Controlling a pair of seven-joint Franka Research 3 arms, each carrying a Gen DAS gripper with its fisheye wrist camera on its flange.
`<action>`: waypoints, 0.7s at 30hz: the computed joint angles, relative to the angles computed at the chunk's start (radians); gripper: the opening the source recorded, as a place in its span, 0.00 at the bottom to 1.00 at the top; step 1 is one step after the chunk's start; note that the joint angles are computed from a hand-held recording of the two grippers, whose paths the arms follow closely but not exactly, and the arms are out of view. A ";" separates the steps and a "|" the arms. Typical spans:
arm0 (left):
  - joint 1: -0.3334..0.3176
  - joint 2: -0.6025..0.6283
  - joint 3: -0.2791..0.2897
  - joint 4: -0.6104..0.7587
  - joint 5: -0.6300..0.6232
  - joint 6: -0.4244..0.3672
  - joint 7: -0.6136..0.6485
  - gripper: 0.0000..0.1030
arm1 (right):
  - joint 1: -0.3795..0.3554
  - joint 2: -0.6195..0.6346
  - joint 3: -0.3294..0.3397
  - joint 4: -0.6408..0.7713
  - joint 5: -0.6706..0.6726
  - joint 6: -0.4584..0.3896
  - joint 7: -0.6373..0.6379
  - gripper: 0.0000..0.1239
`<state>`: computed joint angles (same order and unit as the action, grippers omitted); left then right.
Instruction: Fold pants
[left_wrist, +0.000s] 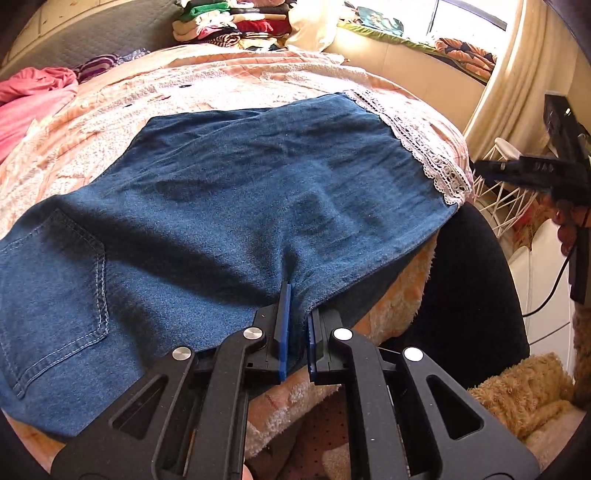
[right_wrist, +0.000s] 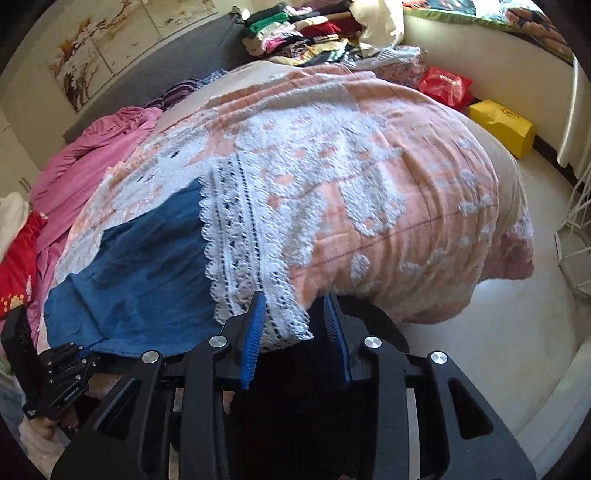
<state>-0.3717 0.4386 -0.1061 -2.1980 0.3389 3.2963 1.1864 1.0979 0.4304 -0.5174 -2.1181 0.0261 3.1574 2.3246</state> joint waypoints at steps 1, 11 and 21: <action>-0.015 -0.001 0.014 -0.001 -0.003 0.001 -0.002 0.03 | -0.018 0.003 0.022 0.012 -0.006 0.010 -0.018 0.26; -0.049 -0.009 0.044 -0.028 -0.021 0.014 -0.015 0.10 | -0.361 0.151 0.431 0.265 0.078 -0.127 -0.251 0.27; 0.030 -0.066 -0.030 -0.092 -0.027 0.080 -0.032 0.51 | -0.412 0.099 0.487 0.185 0.101 -0.068 -0.317 0.35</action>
<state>-0.3419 0.3722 -0.1357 -2.2895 0.3122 3.3761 1.1543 0.6864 0.5297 -0.0306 -1.9335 0.1274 3.0896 2.0081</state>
